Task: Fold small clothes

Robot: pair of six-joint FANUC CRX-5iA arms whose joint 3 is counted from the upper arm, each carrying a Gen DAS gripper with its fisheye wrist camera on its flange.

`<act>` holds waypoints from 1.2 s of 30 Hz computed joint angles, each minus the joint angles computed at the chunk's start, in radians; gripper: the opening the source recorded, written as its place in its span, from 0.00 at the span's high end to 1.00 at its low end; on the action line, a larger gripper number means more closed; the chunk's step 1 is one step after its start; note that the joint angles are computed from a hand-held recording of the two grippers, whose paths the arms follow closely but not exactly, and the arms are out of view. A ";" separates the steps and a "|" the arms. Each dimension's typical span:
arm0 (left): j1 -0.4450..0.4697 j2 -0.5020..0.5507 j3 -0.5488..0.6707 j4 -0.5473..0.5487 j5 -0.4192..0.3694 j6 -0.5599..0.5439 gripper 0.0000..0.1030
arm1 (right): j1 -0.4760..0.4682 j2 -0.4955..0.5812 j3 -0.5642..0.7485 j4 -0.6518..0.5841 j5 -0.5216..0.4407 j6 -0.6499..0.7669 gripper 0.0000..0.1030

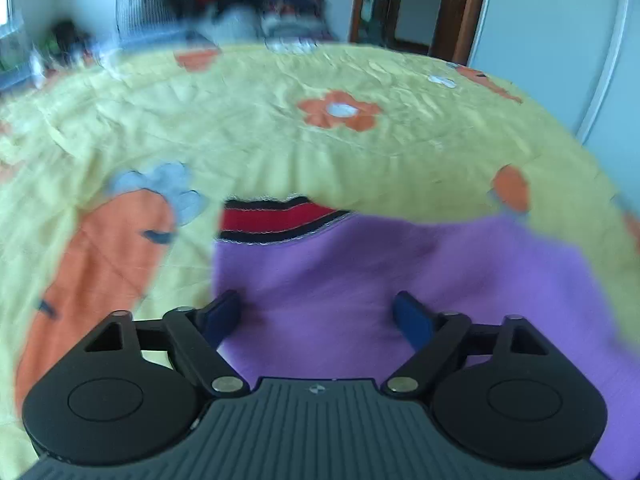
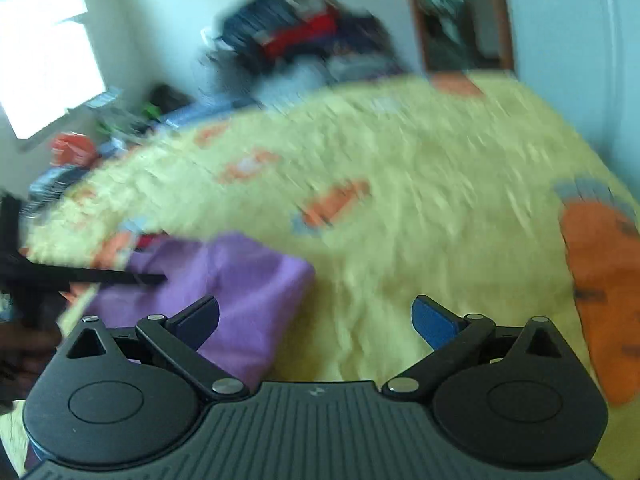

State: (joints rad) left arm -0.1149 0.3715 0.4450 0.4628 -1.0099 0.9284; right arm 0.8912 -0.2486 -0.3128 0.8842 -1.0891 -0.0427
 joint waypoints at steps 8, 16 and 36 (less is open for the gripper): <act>0.027 -0.075 -0.055 -0.081 0.035 0.181 0.03 | -0.095 -0.047 -0.006 -0.243 0.369 0.382 0.00; 0.107 -0.299 -0.291 0.150 0.007 0.049 0.02 | -0.166 -0.052 0.029 -0.462 0.381 0.631 0.00; 0.084 -0.368 -0.442 0.167 0.048 -0.138 0.00 | 0.071 0.107 0.062 0.005 -0.030 0.499 0.00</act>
